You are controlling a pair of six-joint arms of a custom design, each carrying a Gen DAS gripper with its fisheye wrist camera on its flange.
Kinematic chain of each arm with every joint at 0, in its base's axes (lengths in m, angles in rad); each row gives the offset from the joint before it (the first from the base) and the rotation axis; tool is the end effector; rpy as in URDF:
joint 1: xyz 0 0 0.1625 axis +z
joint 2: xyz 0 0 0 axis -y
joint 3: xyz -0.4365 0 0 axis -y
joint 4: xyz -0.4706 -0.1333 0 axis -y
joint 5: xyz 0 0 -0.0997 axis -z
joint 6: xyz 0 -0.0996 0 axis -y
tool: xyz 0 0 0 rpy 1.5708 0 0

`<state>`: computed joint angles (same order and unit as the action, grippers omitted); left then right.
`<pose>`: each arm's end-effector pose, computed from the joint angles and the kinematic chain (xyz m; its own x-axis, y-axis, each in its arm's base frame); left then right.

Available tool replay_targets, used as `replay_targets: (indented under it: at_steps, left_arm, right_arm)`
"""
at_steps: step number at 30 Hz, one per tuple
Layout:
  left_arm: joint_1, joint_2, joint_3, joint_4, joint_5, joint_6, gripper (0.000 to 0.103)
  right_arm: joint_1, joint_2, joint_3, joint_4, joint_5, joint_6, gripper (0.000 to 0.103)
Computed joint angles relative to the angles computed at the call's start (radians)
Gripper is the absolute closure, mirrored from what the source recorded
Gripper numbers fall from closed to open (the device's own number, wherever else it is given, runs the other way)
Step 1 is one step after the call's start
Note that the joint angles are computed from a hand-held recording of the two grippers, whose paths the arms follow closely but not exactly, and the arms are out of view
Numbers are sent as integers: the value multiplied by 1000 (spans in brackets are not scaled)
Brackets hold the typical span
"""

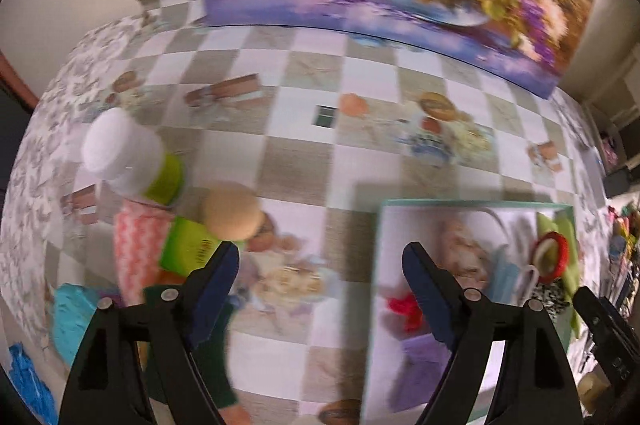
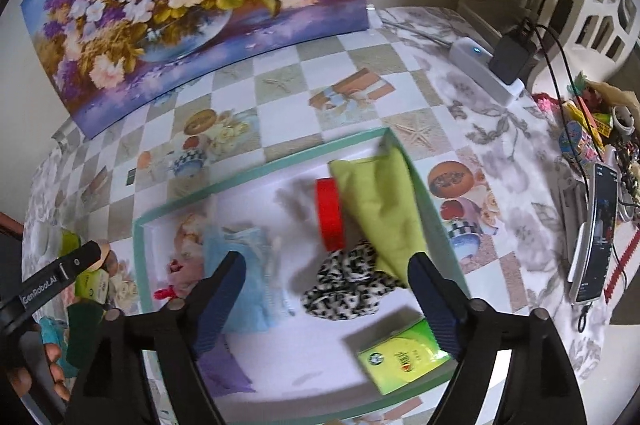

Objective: Organize soft objects
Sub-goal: 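Move both grippers back from the tray toward the pile of objects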

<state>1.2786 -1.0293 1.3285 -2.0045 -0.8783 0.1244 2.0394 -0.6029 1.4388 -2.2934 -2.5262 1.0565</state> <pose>-0.0372 -0.8072 0.3352 -0.7204 0.2564 -0.6444 0.3778 0.9243 -0.0546 0.3931 -0.6614 -0.0075 -0.6235 0.6030 0.4975 0.1914 0.7348 -0.6507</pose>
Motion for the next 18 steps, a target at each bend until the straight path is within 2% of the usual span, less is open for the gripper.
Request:
replay_targets:
  at_steps: [3, 9, 10, 11, 13, 16, 18]
  left_arm:
    - [15, 1, -25, 1, 11, -6, 18]
    - [35, -5, -53, -40, 14, 15, 18]
    - [36, -7, -56, -43, 15, 16, 16]
    - [40, -10, -63, -44, 13, 15, 10]
    - [47, -12, -72, -51, 6, 17, 4]
    - [56, -15, -91, -53, 2, 20, 4]
    - [63, -16, -105, -51, 5, 21, 4]
  right_arm:
    - [9, 25, -39, 37, -11, -5, 0]
    - [25, 75, -96, -9, -13, -76, 0]
    - [28, 84, -106, -16, -14, -88, 0]
    - [30, 94, -118, -21, -14, -100, 0]
    - [35, 116, -146, -31, -10, -123, 0]
    - [38, 148, -183, -61, 15, -163, 0]
    - [42, 176, -223, -41, 23, -174, 0]
